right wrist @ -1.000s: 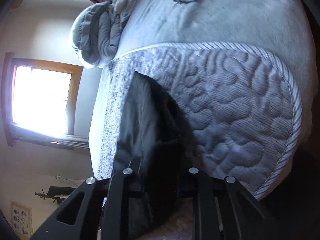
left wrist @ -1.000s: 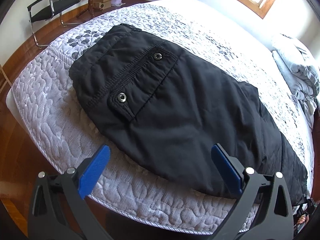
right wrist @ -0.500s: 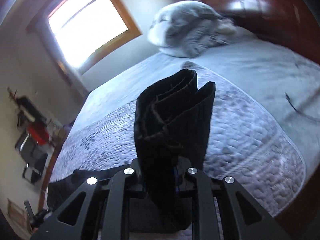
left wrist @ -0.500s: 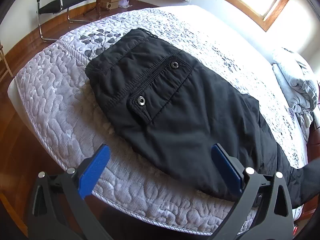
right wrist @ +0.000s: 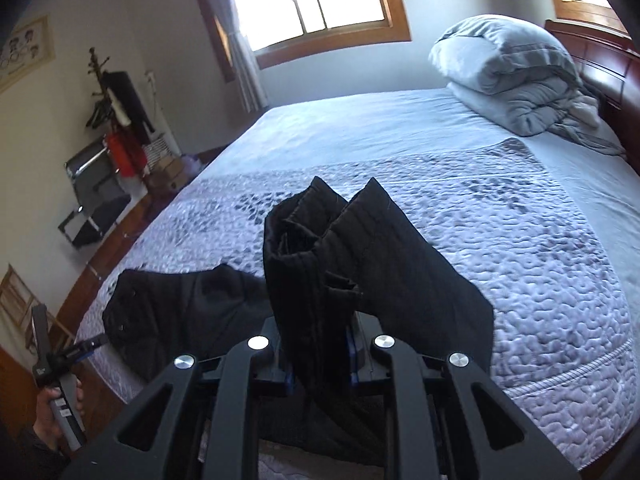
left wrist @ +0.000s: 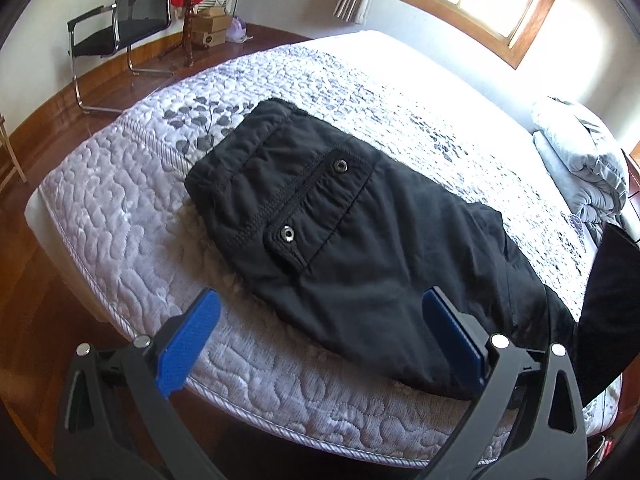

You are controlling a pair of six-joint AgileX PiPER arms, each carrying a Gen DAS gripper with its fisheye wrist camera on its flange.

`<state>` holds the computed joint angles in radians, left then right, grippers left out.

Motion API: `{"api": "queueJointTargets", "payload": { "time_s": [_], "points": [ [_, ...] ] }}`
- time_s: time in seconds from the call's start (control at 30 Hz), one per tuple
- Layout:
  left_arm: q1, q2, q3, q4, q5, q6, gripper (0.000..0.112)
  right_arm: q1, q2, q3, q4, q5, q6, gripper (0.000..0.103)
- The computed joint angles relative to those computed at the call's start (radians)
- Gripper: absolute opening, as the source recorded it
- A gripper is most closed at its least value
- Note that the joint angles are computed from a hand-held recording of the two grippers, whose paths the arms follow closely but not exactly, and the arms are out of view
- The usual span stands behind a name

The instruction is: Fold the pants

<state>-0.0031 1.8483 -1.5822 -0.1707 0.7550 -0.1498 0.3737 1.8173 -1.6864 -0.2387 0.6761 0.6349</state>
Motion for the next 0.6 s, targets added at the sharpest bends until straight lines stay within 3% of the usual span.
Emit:
{"api": "queueJointTargets", "payload": {
  "time_s": [0.6],
  "points": [
    [0.033,-0.020,0.041,-0.044,-0.031,0.040,0.101,0.124,0.213,-0.206,-0.015,0.163,-0.021,0.019]
  ]
}}
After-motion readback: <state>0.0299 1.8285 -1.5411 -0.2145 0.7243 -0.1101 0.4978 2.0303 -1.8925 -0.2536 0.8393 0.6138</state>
